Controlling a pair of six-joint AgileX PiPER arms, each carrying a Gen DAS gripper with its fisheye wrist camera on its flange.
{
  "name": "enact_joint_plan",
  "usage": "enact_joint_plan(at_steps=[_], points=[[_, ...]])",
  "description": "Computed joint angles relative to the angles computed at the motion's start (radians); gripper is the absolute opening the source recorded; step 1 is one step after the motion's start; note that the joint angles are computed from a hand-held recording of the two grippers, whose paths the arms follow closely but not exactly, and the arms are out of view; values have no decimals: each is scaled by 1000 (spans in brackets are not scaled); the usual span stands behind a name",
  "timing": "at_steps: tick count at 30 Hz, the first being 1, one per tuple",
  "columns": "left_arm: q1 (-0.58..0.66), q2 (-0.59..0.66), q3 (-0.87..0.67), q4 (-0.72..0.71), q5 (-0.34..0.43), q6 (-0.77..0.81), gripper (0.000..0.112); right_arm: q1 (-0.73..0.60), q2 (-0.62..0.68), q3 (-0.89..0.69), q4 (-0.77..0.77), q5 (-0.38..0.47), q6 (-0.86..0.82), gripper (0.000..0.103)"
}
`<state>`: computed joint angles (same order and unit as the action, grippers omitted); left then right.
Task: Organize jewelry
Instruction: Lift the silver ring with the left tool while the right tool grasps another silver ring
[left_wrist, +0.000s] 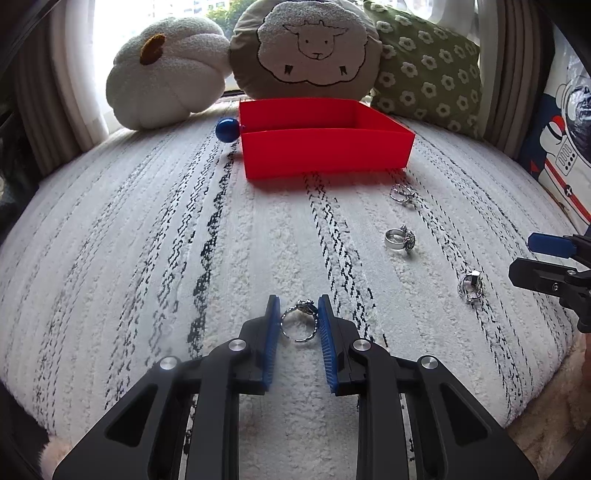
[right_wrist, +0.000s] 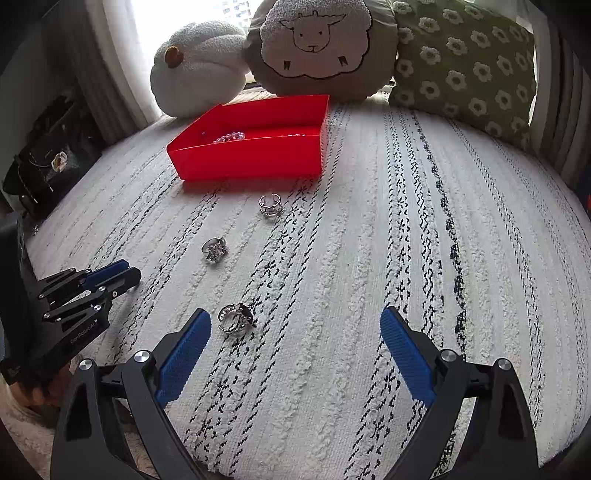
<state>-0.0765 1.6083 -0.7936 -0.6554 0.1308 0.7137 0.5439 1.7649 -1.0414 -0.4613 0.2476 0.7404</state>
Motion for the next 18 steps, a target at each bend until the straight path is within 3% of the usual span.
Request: enact_joint_plan(at_steps=[8, 18], points=[[19, -45, -16, 161, 33, -134, 20, 14, 7, 0, -73, 3, 67, 91], [87, -58, -62, 219, 114, -176, 20, 64, 27, -23, -201, 29, 165, 91]])
